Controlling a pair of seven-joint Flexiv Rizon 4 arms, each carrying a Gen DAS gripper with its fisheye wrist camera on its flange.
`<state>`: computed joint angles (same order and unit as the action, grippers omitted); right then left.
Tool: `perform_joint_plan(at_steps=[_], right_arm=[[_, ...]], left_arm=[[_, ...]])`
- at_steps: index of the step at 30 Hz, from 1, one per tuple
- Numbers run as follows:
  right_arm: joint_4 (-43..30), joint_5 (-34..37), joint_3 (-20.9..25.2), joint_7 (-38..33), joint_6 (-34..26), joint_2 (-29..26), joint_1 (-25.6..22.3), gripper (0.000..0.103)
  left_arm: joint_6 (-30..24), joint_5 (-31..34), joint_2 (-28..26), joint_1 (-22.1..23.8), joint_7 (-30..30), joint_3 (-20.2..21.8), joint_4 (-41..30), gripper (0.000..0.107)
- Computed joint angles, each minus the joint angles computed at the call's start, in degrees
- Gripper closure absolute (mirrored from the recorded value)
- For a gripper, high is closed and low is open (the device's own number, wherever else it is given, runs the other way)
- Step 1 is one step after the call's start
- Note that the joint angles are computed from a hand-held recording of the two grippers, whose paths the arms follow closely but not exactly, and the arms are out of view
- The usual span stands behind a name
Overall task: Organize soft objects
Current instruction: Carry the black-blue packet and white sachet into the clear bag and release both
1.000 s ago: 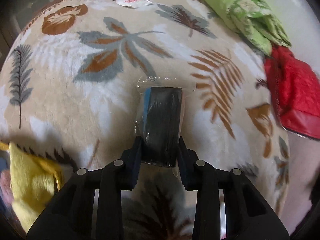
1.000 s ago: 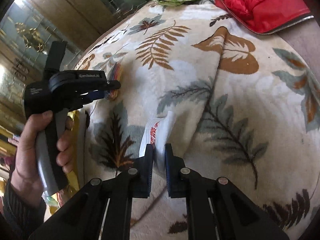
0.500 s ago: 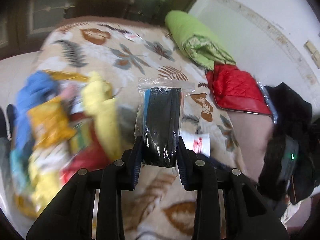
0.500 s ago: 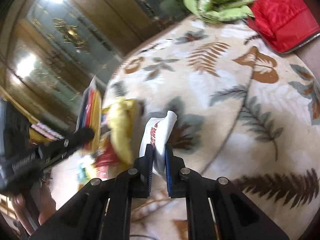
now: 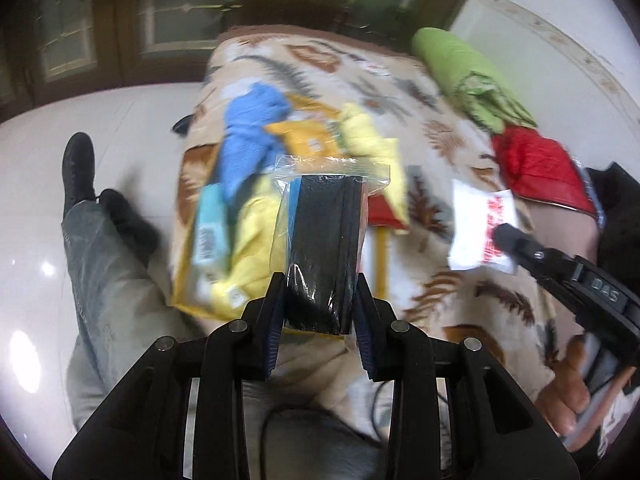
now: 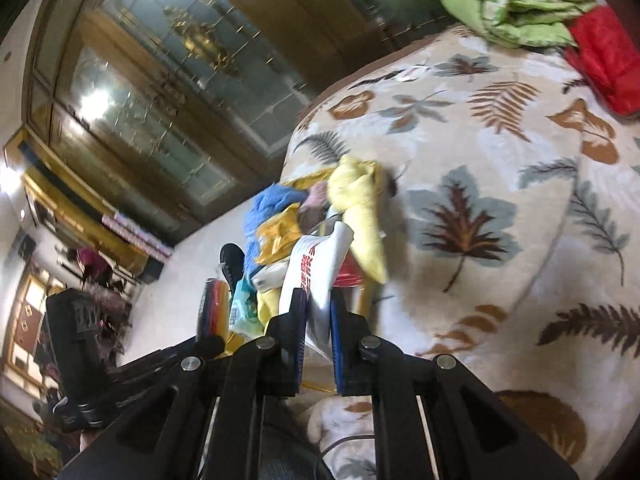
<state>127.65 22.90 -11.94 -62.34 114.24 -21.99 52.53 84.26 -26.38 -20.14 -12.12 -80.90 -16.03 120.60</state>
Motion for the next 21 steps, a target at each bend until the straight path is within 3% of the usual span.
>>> perform_joint_plan(at_steps=[3, 5, 9, 13, 18, 21], right_arm=[[-1.60, -0.76, -1.31, -0.42, -1.51, -1.63, 1.39, 0.094], [-2.72, -2.53, -0.25, 0.55, -2.15, -2.32, -0.32, 0.094], [-4.53, -4.31, -5.05, 1.01, -4.14, -3.44, 2.13, 0.094], [-9.46, -9.57, -2.49, 3.64, -6.36, -6.47, -3.84, 0.094], [-14.72, -15.68, -5.48, 6.59, -10.62, -9.82, -4.54, 0.094], [-17.22, -18.94, -7.86, 8.43, -12.89, -11.82, -4.12, 0.093]], left_arm=[[0.59, -1.85, -1.24, 2.12, 1.37, -1.87, 0.79, 0.076], [-0.17, -1.99, -2.25, 2.77, 2.06, -2.24, 0.30, 0.076], [-1.17, -1.27, -4.53, 2.82, 2.73, -1.92, -1.29, 0.076], [-2.48, 1.89, -6.64, 0.85, 1.31, 1.46, -3.74, 0.076], [-1.29, 0.92, -7.70, 4.03, 3.29, -1.43, -3.52, 0.076], [-0.02, -1.38, -8.53, 7.93, 5.64, -5.88, -2.74, 0.076]])
